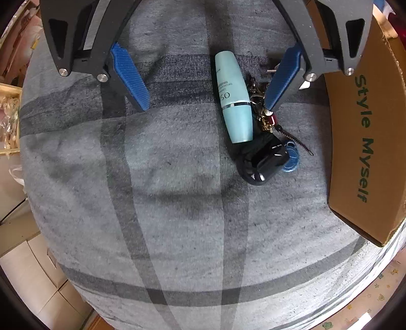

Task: Organize rigid objects
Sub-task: 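Move the right gripper out of the box to the light-blue bottle, then grasp the light-blue OSM bottle with the right gripper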

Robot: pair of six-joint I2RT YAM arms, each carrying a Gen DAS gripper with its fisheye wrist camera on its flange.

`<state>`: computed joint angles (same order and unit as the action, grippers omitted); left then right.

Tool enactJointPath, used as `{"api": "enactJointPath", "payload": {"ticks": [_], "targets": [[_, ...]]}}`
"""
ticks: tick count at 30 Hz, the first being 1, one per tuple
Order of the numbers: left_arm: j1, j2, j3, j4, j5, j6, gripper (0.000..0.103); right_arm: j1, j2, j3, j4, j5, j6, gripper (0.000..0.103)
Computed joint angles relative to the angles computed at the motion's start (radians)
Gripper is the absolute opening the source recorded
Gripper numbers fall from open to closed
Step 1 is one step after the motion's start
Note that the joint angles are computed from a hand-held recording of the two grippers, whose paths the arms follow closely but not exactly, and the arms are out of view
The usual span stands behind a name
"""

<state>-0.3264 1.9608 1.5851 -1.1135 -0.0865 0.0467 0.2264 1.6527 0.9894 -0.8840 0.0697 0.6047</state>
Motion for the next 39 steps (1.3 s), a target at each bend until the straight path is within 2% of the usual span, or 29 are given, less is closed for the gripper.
{"api": "enactJointPath", "payload": {"ticks": [3,5,12,13,16,22,39], "targets": [[-0.001,0.000,0.000,0.000,-0.001,-0.001,0.013,0.006,0.016,-0.005,0.009,-0.004,0.006,0.082],[-0.001,0.000,-0.001,0.000,-0.002,0.000,0.013,0.003,0.021,-0.014,0.018,-0.016,0.009,0.071],[-0.003,-0.001,-0.001,0.000,-0.003,-0.003,0.013,0.017,0.055,-0.028,0.055,-0.051,0.013,0.060],[-0.003,-0.002,-0.001,0.000,-0.003,-0.003,0.013,0.023,0.064,-0.027,0.058,-0.052,0.011,0.055],[-0.004,-0.002,-0.002,0.000,-0.003,-0.002,0.013,0.028,0.090,-0.020,0.071,-0.060,0.011,0.027],[-0.004,-0.002,-0.002,0.000,-0.004,-0.002,0.013,0.020,0.088,-0.013,0.066,-0.064,0.006,0.027],[-0.005,-0.005,0.002,-0.003,-0.004,-0.004,0.013,0.042,0.011,0.139,-0.121,-0.028,0.005,0.027]]}}
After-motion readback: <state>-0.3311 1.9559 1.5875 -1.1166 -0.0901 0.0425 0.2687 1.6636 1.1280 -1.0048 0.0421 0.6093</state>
